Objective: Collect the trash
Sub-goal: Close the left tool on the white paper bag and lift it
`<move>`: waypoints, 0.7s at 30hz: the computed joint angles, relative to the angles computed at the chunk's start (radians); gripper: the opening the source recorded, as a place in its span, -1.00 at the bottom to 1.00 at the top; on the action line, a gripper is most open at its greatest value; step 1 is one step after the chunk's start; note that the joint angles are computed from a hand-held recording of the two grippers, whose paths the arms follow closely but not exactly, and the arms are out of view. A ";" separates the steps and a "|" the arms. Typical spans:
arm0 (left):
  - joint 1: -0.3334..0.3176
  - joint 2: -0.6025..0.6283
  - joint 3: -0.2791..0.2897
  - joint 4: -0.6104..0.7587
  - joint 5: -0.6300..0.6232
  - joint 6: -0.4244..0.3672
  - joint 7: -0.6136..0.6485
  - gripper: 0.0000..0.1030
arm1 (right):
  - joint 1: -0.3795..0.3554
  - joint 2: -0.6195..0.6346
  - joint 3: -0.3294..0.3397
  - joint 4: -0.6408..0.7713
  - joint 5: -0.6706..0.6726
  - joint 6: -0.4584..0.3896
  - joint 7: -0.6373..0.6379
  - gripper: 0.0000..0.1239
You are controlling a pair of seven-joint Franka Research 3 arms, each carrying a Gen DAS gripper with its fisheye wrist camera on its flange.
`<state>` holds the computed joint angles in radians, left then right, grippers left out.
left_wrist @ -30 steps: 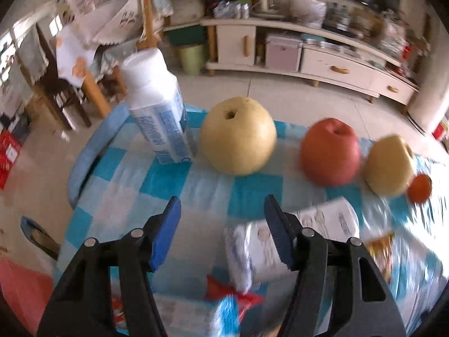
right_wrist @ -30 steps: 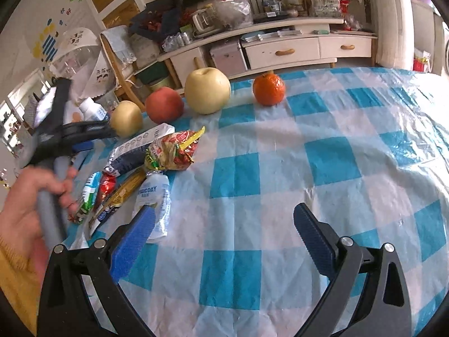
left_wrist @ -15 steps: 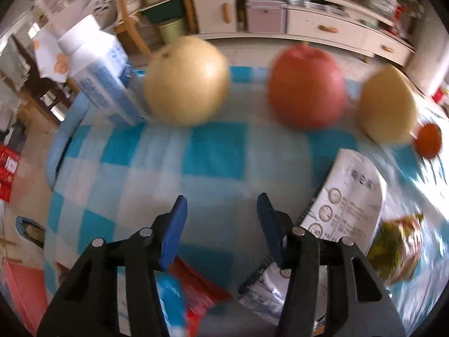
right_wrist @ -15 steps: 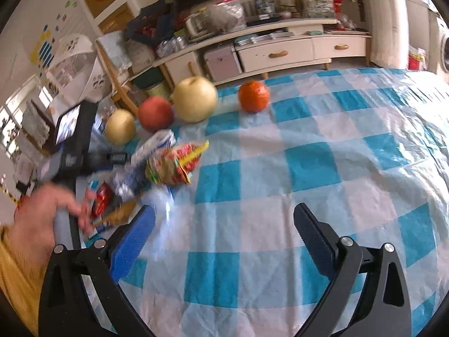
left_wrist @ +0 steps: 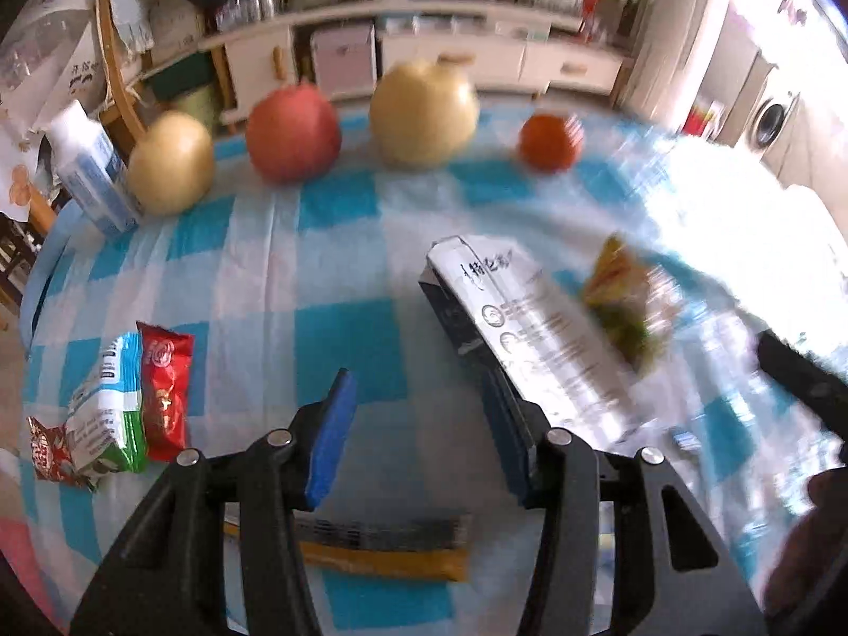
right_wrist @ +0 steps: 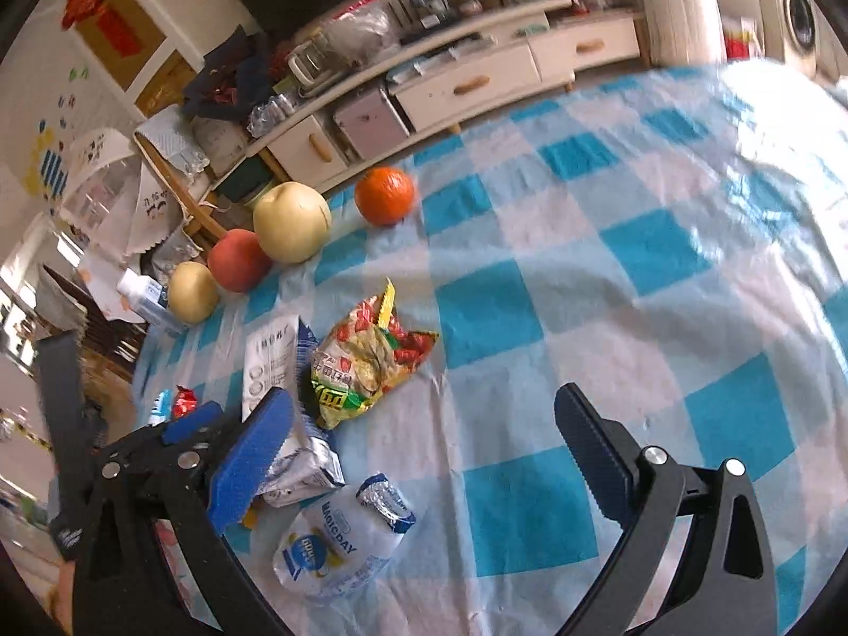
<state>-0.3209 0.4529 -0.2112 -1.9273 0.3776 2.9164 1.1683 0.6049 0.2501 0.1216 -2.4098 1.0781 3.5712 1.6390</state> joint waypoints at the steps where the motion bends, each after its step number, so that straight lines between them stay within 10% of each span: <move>1: 0.004 -0.006 -0.013 -0.006 -0.006 0.008 0.008 0.08 | -0.027 -0.001 0.016 -0.014 -0.053 -0.005 0.049 0.58; 6: -0.057 -0.001 0.008 0.018 0.021 -0.007 -0.033 0.23 | -0.057 -0.004 0.017 -0.039 -0.148 -0.025 0.156 0.58; 12: -0.218 -0.005 0.202 0.061 0.270 -0.077 -0.337 0.52 | 0.013 -0.008 -0.032 -0.033 -0.033 0.004 0.073 0.58; 21: -0.055 -0.018 0.027 0.006 0.205 0.014 -0.252 0.52 | -0.097 0.022 0.031 -0.061 -0.249 0.066 0.224 0.57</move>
<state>-0.3764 0.4348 -0.1845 -1.9216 0.5830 2.9304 0.9165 0.5083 0.2724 0.1523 -2.4703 0.8287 3.6375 1.8629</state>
